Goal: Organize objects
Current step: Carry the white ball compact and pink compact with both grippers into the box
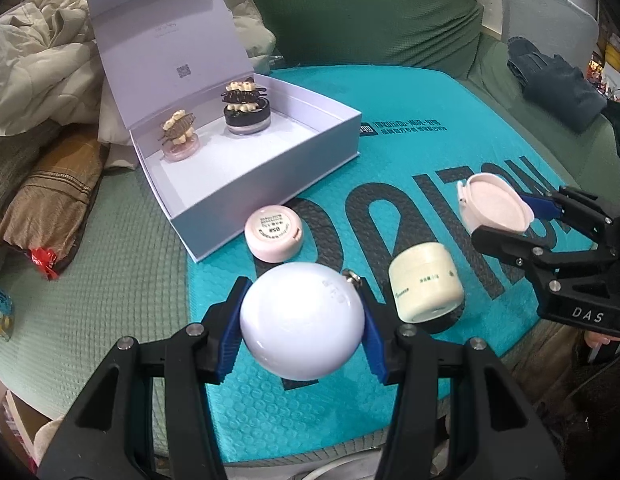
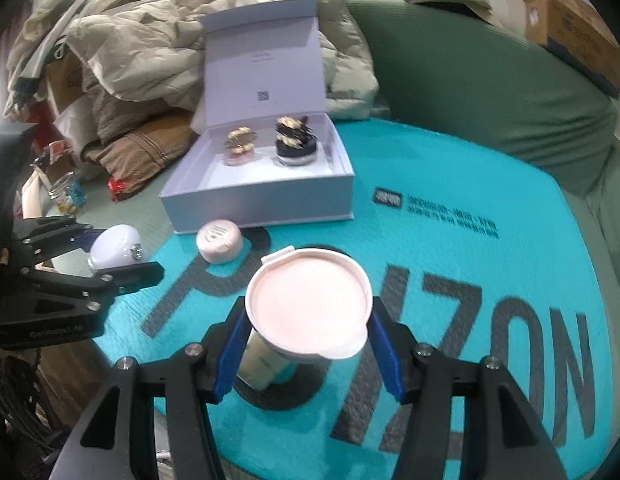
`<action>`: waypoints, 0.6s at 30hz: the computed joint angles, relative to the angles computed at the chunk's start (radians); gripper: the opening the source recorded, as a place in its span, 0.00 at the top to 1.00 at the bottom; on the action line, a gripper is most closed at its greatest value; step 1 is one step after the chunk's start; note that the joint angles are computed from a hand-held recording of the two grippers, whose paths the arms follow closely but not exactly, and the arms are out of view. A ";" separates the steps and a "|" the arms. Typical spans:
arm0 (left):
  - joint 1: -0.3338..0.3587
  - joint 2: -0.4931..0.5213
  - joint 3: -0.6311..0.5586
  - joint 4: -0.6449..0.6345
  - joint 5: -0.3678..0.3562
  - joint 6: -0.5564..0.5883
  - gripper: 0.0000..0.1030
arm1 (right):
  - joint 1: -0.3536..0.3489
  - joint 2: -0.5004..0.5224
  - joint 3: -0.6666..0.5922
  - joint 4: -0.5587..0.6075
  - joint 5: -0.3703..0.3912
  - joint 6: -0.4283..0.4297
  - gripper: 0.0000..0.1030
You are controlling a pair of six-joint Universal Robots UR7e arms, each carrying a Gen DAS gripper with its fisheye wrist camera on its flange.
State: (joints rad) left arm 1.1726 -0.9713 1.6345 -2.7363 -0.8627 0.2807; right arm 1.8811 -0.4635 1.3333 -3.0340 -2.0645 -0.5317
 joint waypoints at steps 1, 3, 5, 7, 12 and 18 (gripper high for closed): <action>-0.001 0.001 -0.005 0.002 0.006 0.000 0.52 | 0.003 0.003 -0.009 0.008 0.002 -0.005 0.43; -0.002 0.002 -0.014 0.007 0.017 0.001 0.52 | 0.013 0.012 -0.035 0.025 0.003 -0.028 0.43; -0.003 0.002 -0.027 0.020 0.023 -0.002 0.52 | 0.020 0.023 -0.060 0.040 -0.001 -0.044 0.43; -0.003 0.000 -0.038 0.038 0.025 -0.012 0.52 | 0.027 0.035 -0.091 0.062 -0.001 -0.065 0.43; -0.011 0.005 -0.067 0.035 0.055 0.008 0.52 | 0.038 0.059 -0.165 0.113 0.022 -0.102 0.43; -0.010 0.025 -0.128 0.044 0.073 0.027 0.52 | 0.051 0.105 -0.278 0.171 0.041 -0.157 0.43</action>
